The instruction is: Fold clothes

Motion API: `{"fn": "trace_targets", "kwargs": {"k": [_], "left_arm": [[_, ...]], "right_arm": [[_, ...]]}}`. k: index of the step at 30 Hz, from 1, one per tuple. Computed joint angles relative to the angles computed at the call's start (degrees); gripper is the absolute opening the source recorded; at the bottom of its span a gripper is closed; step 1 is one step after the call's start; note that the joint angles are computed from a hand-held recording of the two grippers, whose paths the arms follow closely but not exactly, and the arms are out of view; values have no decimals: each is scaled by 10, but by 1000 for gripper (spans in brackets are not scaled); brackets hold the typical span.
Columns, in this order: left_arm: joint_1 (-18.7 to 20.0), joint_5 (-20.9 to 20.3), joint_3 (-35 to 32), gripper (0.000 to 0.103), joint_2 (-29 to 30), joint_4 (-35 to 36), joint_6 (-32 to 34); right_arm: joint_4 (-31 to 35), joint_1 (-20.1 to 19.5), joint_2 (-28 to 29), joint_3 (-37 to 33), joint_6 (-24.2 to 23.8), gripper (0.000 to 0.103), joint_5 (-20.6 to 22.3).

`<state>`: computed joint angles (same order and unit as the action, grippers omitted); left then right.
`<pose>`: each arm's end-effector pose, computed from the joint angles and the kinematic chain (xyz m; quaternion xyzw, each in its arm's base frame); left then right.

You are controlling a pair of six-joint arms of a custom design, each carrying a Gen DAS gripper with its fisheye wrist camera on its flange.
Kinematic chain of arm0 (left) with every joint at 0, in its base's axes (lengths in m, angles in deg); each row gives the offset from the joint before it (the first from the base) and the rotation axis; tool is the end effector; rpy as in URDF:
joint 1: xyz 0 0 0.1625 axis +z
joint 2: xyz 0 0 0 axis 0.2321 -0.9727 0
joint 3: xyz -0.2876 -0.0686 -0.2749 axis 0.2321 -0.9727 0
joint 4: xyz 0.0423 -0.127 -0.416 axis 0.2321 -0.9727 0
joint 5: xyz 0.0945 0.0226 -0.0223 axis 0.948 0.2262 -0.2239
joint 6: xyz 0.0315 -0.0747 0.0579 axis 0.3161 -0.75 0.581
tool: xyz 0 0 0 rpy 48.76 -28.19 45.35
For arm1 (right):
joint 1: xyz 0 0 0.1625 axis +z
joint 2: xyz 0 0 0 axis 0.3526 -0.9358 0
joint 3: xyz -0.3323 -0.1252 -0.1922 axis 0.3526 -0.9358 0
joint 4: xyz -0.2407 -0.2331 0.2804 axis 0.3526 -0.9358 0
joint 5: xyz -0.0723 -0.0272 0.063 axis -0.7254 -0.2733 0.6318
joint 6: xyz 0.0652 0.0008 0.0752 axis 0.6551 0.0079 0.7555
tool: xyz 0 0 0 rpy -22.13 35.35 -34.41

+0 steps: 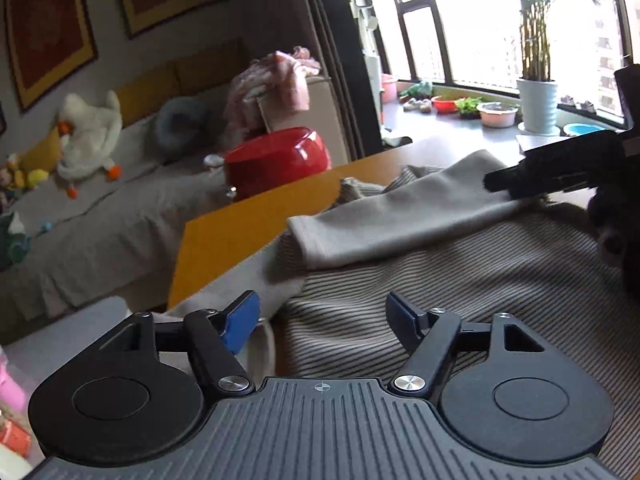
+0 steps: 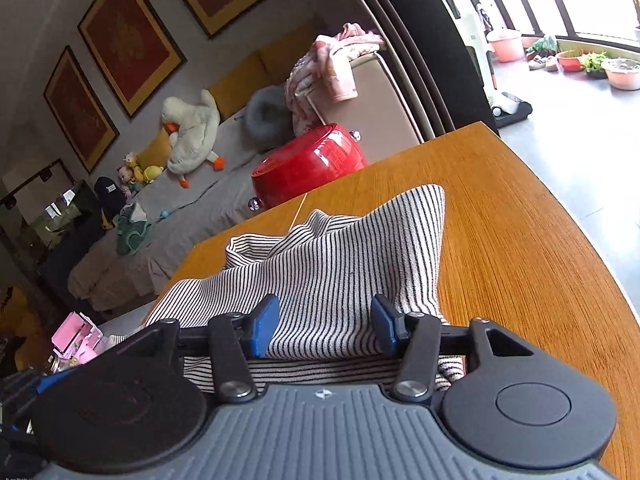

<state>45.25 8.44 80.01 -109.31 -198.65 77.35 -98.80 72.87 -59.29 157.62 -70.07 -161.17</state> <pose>-0.0424 -0.4948 0.2282 0.2117 0.7550 -0.4049 0.4704 0.1873 -0.7092 0.0122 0.2355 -0.9097 0.3420 0.0106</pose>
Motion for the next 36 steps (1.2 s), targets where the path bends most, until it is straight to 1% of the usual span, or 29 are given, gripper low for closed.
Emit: {"fn": "trace_targets", "kwargs": {"k": [2, 4, 6, 8, 10, 11, 12, 13, 15, 18, 20, 21, 23, 26, 28, 30, 32, 33, 35, 36], "left_arm": [[9, 28, -2, 63, -11, 4, 4], [21, 40, -2, 63, -26, 33, -22], [33, 43, -3, 63, -34, 52, -37], [45, 41, -6, 56, -35, 70, -49], [56, 36, -10, 32, -36, 85, -65], [61, 32, -12, 27, -38, 94, -78], [64, 28, -13, 17, -42, 99, -88], [65, 23, -13, 13, -45, 100, -95], [60, 15, -13, 9, -50, 73, -81], [42, 1, -16, 7, -53, 5, -27], [29, -13, -19, 6, -60, -10, -15], [23, -20, -19, 6, -65, -9, -15], [12, -36, -20, 6, -72, -1, -17], [-4, -57, -23, 6, -71, 0, -7], [-10, -72, -25, 6, -67, 8, -7], [-15, -86, -27, 6, -62, 14, -7], [-18, -100, -28, 6, -58, 25, -13], [-20, -106, -28, 6, -58, 32, -18], [-22, -115, -28, 6, -56, 42, -26], [-23, -119, -29, 6, -55, 45, -28]], "right_arm": [[-2, 1, -2, 3, -5, 57, 2], [-3, 3, -4, 5, -8, 59, 2], [0, 5, -4, 4, -11, 60, 0], [2, 6, -4, 3, -13, 60, -2], [4, 7, -4, 3, -15, 61, -3], [4, 7, -4, 3, -17, 61, -4], [4, 7, -4, 3, -18, 61, -4], [3, 7, -5, 3, -19, 61, -4], [3, 8, -5, 3, -24, 62, -5], [-11, 16, -9, 9, -49, 62, -15], [-28, 24, -15, 19, -67, 62, -13], [-30, 27, -20, 25, -71, 62, -4], [-17, 34, -34, 37, -73, 62, 30], [21, 46, -50, 49, -75, 61, 74], [79, 50, -58, 45, -62, 56, 113], [136, 52, -58, 33, -41, 55, 153], [174, 54, -50, 18, -22, 55, 182], [181, 56, -44, 11, -16, 55, 184], [164, 62, -29, 0, -9, 54, 159], [162, 63, -22, -8, -4, 47, 149]]}}
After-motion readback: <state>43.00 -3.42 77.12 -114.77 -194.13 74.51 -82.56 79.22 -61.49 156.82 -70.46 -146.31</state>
